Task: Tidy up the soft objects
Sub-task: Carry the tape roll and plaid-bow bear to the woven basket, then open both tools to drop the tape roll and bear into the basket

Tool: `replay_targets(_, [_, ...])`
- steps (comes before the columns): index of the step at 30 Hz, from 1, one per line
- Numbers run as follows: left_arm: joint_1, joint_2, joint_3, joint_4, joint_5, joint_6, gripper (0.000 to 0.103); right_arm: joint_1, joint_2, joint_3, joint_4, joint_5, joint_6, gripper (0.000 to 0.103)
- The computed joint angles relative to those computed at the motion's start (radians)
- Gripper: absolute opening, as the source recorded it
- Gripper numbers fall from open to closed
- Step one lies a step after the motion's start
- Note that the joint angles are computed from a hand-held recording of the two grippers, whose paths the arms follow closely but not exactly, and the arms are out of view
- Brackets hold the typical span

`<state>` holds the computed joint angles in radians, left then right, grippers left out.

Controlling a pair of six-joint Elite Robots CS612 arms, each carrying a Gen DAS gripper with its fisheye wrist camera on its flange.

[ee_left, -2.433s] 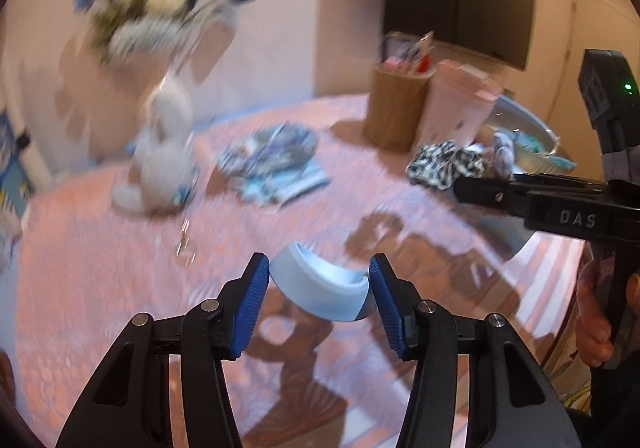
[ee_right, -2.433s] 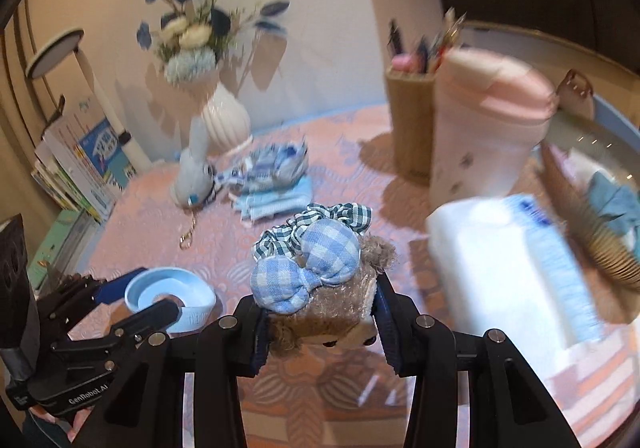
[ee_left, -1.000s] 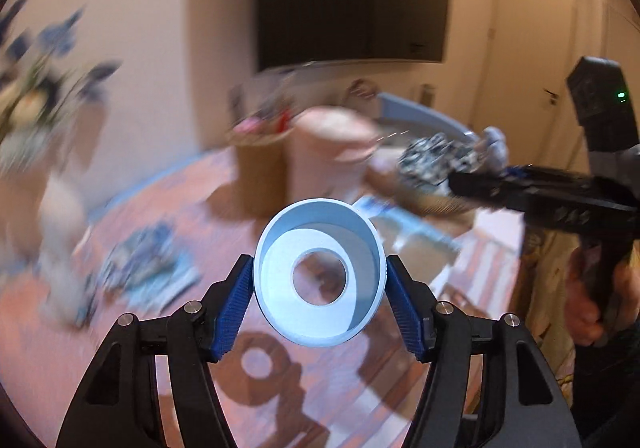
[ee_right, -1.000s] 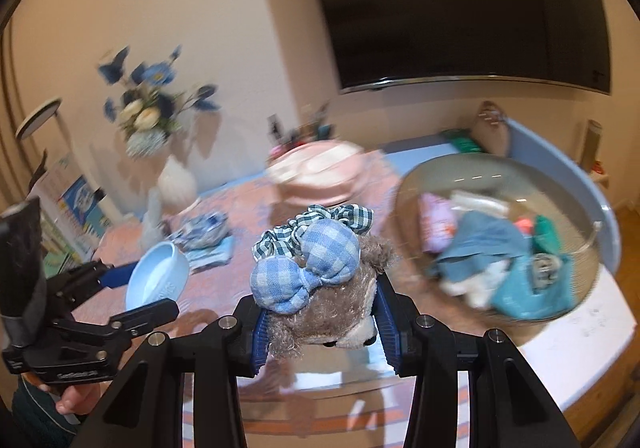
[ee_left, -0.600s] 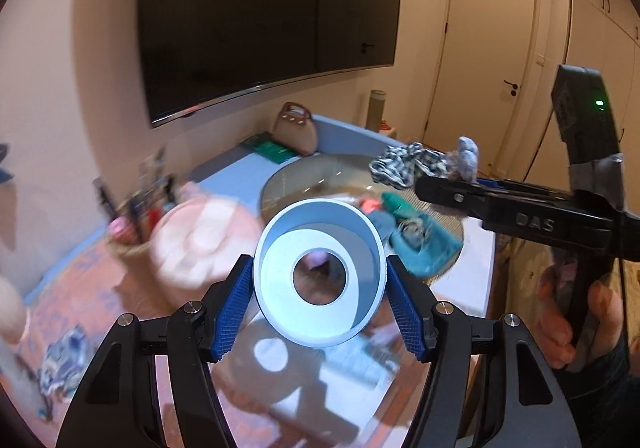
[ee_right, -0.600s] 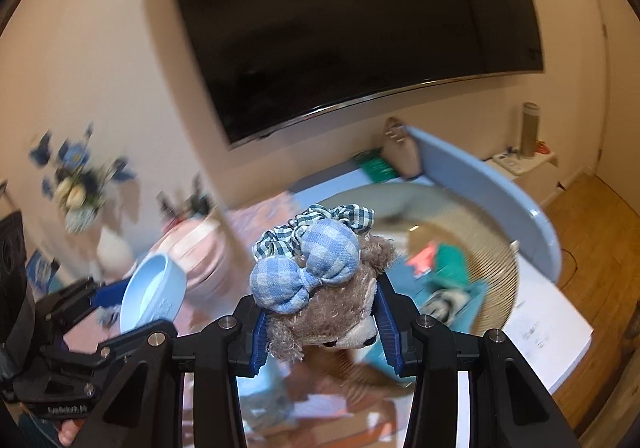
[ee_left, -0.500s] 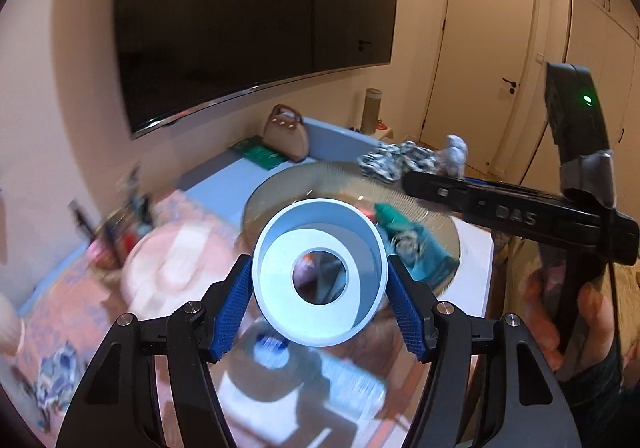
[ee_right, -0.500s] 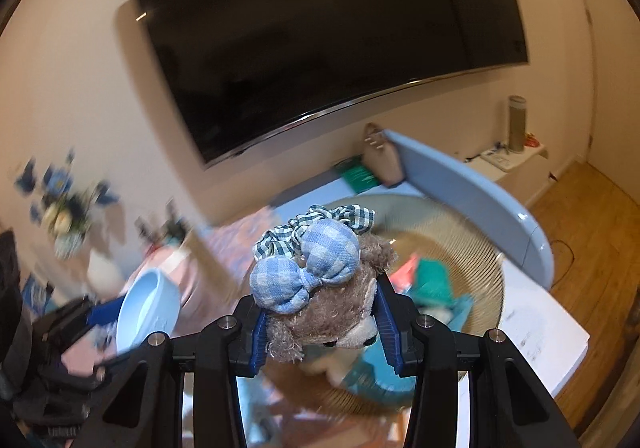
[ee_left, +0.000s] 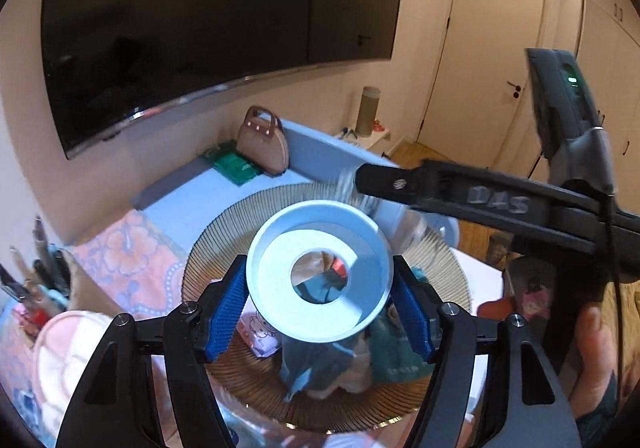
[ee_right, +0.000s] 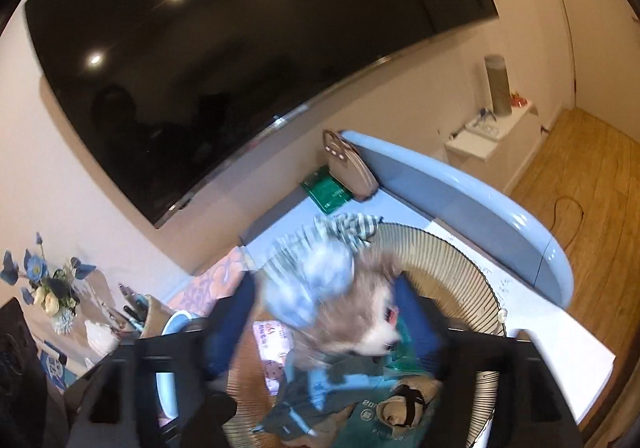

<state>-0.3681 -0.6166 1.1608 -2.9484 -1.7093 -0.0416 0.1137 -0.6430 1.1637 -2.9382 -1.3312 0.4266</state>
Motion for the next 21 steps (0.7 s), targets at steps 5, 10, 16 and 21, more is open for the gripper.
replay_targets(5, [0.001, -0.014, 0.026, -0.004, -0.040, 0.007, 0.079, -0.008, -0.018, 0.044, -0.004, 0.012, 0.016, 0.081])
replay_targets(10, [0.012, -0.051, 0.096, -0.074, -0.106, 0.018, 0.081, -0.005, -0.058, 0.115, -0.058, -0.002, 0.007, 0.081])
replay_targets(16, [0.018, -0.132, 0.236, -0.182, -0.064, 0.001, 0.081, 0.021, -0.110, 0.197, -0.141, -0.011, -0.056, 0.082])
replay_targets(21, [0.042, -0.200, 0.369, -0.303, -0.016, -0.052, 0.081, 0.058, -0.138, 0.248, -0.237, -0.017, -0.123, 0.082])
